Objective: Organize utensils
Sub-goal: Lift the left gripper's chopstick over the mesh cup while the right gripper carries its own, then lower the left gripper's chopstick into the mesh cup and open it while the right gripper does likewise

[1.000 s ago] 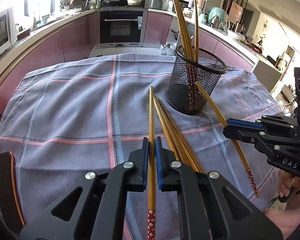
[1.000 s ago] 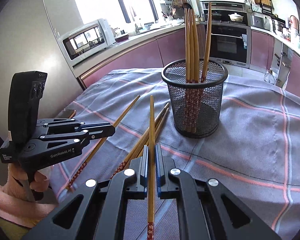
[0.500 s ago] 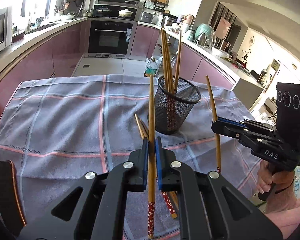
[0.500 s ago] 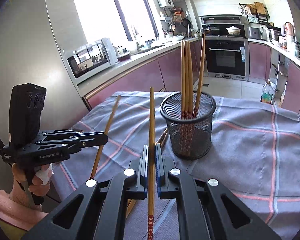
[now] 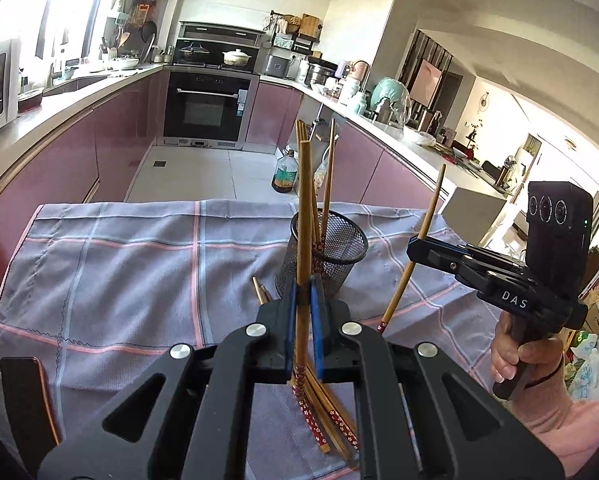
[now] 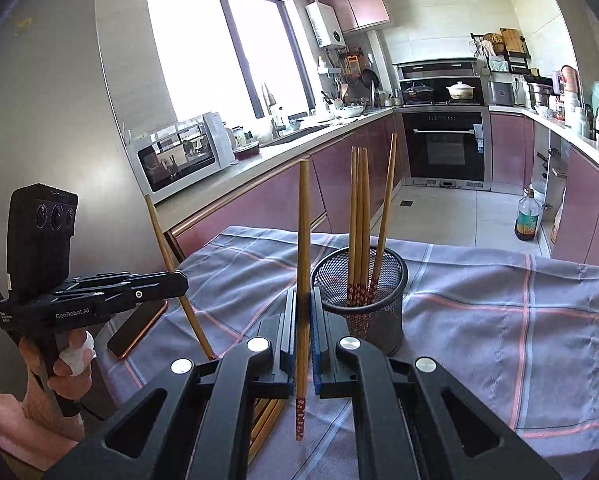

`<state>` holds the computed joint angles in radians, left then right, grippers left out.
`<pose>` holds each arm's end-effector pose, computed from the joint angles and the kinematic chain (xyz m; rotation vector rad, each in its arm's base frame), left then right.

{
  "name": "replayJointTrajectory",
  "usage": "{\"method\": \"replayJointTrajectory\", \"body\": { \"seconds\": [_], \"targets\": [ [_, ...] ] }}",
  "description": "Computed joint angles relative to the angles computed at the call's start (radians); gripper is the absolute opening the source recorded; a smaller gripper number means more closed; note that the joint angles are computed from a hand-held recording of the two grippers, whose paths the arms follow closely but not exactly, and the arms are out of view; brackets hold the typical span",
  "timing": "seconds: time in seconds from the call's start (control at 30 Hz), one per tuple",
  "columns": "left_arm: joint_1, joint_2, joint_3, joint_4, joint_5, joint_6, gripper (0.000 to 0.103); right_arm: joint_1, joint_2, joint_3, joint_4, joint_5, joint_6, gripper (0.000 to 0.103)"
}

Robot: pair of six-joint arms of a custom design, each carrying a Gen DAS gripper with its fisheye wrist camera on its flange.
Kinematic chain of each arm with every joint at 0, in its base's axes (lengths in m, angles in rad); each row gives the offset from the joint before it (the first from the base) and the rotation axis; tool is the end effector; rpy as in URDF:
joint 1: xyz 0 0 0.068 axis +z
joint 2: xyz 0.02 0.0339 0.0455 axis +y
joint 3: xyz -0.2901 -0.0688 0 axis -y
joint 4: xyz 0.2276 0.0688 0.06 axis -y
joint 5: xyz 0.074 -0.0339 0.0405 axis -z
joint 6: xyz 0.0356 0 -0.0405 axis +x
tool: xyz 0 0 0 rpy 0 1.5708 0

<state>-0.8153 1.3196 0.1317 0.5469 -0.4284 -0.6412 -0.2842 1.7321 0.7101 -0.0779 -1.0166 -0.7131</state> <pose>0.1300 -0.1164 0.1422 -0.0469 2.1686 -0.3697 0.2759 -0.0491 0.1543 -0.7361 2.0336 0.8029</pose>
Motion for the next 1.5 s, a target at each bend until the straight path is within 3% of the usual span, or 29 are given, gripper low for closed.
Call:
{"method": "replayJointTrajectory", "body": {
  "seconds": [0.17, 0.87, 1.27, 1.5],
  "targets": [
    [0.011, -0.071, 0.04, -0.059, -0.001, 0.036, 0.007, -0.002, -0.026, 0.018, 0.012, -0.021, 0.034, 0.005],
    [0.145, -0.075, 0.293, -0.174, 0.106, 0.205, 0.007, 0.012, -0.068, 0.105, 0.132, -0.045, 0.206, 0.005],
    [0.196, 0.056, 0.433, -0.201, 0.118, 0.241, 0.007, 0.065, -0.034, 0.139, 0.279, 0.024, 0.341, 0.005],
    [0.237, 0.18, 0.481, -0.198, 0.166, 0.243, 0.007, 0.118, 0.044, 0.183, 0.266, 0.106, 0.33, 0.005]
  ]
}}
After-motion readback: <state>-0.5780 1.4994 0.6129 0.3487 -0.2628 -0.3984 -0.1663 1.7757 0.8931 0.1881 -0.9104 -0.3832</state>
